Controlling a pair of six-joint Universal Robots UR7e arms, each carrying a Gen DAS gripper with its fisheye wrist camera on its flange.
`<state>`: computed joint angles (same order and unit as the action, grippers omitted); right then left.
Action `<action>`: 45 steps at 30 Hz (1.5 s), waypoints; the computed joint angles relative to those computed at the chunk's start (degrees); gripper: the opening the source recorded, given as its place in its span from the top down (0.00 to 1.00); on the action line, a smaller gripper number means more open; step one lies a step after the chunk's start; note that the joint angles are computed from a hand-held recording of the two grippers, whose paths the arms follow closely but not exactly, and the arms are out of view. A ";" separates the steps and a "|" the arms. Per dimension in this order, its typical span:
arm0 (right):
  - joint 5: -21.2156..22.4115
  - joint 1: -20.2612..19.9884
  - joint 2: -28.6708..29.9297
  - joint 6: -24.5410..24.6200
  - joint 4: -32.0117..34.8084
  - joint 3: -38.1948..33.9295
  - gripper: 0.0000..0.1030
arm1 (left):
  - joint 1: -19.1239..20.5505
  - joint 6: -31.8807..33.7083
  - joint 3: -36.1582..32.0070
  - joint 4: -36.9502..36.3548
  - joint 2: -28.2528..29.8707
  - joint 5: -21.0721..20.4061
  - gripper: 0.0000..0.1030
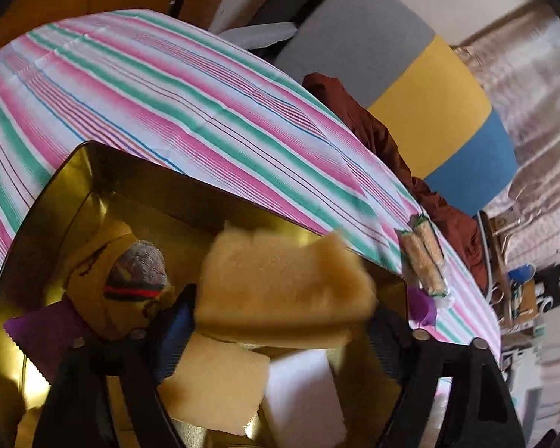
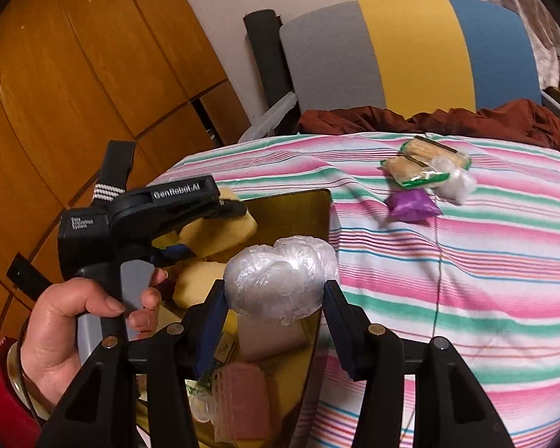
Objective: Organize objects
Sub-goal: 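Carry sponge and cotton ball over the gold tray and release them, then grasp another plastic-wrapped cotton ball with the right tool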
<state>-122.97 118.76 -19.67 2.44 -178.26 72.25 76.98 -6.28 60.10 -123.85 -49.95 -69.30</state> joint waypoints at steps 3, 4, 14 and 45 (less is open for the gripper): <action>0.01 -0.09 0.63 -0.54 0.94 -1.15 0.50 | -0.12 0.34 0.93 -2.00 -1.04 -0.51 0.06; -0.17 -0.15 0.89 -0.44 1.34 -1.61 0.50 | -0.22 0.44 1.18 -2.34 -1.44 -0.40 0.06; -3.17 -0.40 5.83 -5.12 8.19 -11.76 0.49 | -1.07 -1.88 15.97 -16.69 -12.64 2.18 0.01; -8.14 -3.11 -8.04 12.84 -5.72 14.05 0.33 | -5.03 -0.75 28.48 -16.25 -20.43 3.88 0.00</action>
